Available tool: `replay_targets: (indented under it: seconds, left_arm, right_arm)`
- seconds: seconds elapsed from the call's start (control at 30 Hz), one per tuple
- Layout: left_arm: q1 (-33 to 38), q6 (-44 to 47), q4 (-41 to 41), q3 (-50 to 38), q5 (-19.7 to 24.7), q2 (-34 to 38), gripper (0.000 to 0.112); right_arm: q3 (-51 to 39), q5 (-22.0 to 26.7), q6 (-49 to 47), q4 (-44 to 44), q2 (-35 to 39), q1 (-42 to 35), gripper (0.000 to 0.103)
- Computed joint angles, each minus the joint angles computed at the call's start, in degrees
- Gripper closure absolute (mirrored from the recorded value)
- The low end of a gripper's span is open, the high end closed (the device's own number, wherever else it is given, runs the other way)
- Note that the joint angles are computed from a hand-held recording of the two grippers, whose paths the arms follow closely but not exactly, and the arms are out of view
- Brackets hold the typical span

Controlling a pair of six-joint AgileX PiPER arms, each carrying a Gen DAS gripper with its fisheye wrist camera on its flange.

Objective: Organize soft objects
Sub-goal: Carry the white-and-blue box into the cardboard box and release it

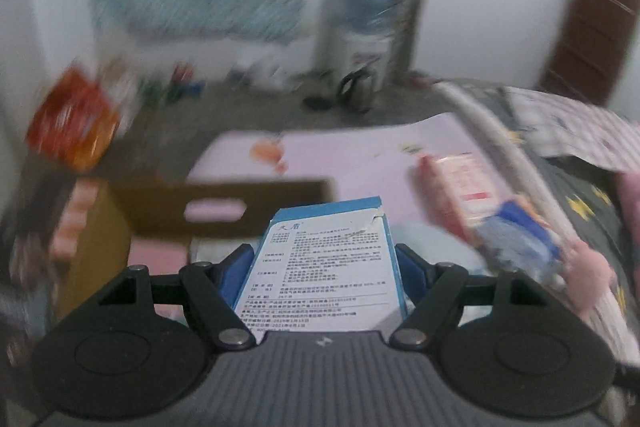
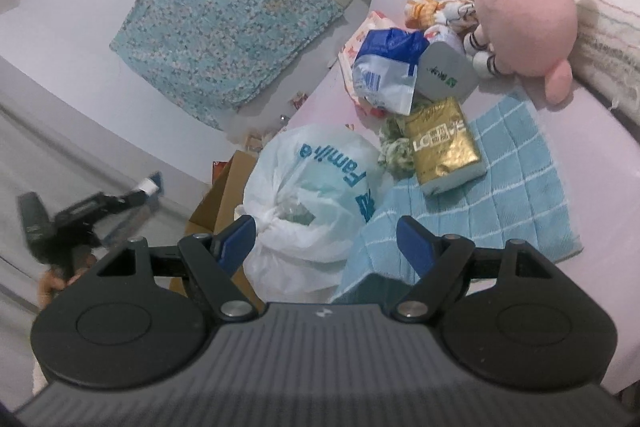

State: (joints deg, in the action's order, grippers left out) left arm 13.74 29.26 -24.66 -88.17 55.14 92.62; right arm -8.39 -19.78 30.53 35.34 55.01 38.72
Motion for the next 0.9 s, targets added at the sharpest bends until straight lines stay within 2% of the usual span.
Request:
replay_targets:
  seconds: [0.23,0.3,0.4,0.53,0.7,0.9]
  left_arm:
    - [-1.13,-11.57,5.47,-4.77,-4.51,12.03,0.036]
    - [-1.17,-13.21,5.04,-5.29,-5.91,14.07,0.036]
    - [-1.27,-13.83,3.12,-5.99,-7.36,16.41,0.036]
    - [-0.91,-14.64,0.89,-8.16,-5.53,19.83,0.026]
    - [-0.86,-14.68,1.67,-7.84,-6.24,20.09,0.025]
    - [0.29,-13.86,0.24,-5.70,-7.23,16.87,0.025]
  right_arm:
    - [-0.57,-1.85,-15.09,19.60,-0.91,6.16,0.025]
    - [-0.31,-2.73,-20.41,26.29,-2.07,7.84,0.025]
    - [0.19,-2.60,-25.07,31.82,-3.40,7.97,0.025]
    - [1.18,-0.86,-23.96,30.89,-3.79,5.57,0.025]
    - [1.94,-0.31,-18.20,25.24,-2.94,4.52,0.025]
    - [1.04,-1.64,-23.89,31.15,-3.67,7.40,0.025]
